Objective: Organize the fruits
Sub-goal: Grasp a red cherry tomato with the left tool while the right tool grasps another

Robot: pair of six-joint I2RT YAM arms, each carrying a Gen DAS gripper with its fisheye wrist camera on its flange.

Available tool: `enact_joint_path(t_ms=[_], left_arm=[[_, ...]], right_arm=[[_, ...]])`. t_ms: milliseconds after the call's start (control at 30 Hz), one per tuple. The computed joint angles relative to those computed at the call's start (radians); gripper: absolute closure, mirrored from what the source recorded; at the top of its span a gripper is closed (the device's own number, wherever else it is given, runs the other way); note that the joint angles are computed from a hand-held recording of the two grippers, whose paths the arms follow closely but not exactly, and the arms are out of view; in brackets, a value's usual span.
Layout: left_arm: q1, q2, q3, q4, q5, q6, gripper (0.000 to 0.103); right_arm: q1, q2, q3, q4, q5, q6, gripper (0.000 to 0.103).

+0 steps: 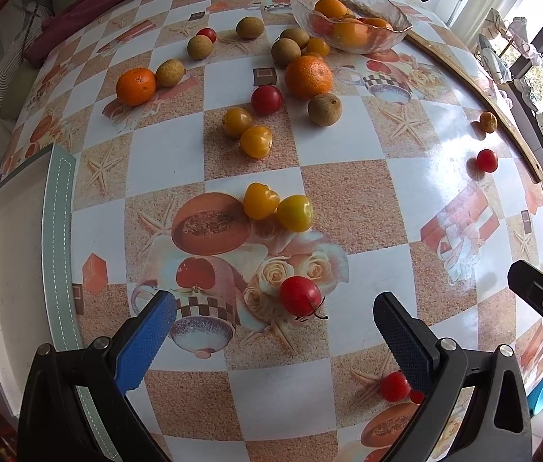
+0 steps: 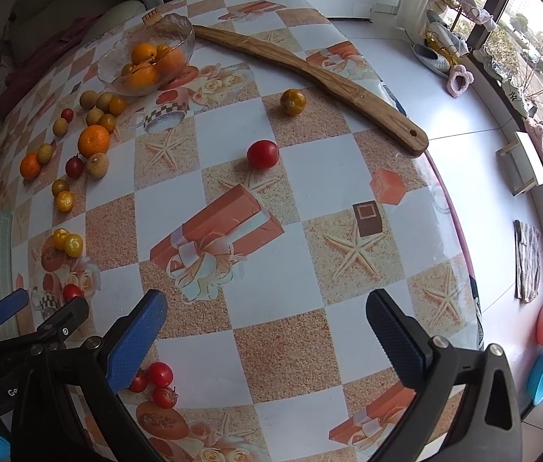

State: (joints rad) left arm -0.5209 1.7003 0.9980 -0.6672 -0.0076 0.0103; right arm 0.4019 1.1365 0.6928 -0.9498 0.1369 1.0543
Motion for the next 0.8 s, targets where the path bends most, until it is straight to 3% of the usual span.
enact_joint_path(t_ms=[367,467,567,667,733,800], left_arm=[[-0.015,0.007,-0.035,0.060,-0.020,-0.020,0.000],[-0.034,0.008,-0.048,0.079,-0.031,-0.021,0.017],[-0.042,0.029,-0.039,0.075,-0.028,-0.034,0.017],[-0.045,0.024,-0.054,0.091,-0.016,-0.052,0.025],[-0.055,0.016,-0.065,0.103,-0.029,-0.059,0.026],[-0.064,0.003,-0.078,0.109,-0.014,-0.073,0.034]], right_arm=[[-0.065,0.053,-0.027,0.100,-0.035,-0.094,0.000],[-0.101,0.076,-0.032,0.137,-0.038,-0.137,0.000],[-0.152,0.110,-0.030,0.176,-0.031,-0.193,0.000],[-0.213,0.144,-0.029,0.226,-0.031,-0.249,0.003],[-0.255,0.179,-0.025,0.265,-0.042,-0.295,0.015],[-0.291,0.218,-0.020,0.304,-0.062,-0.338,0.026]])
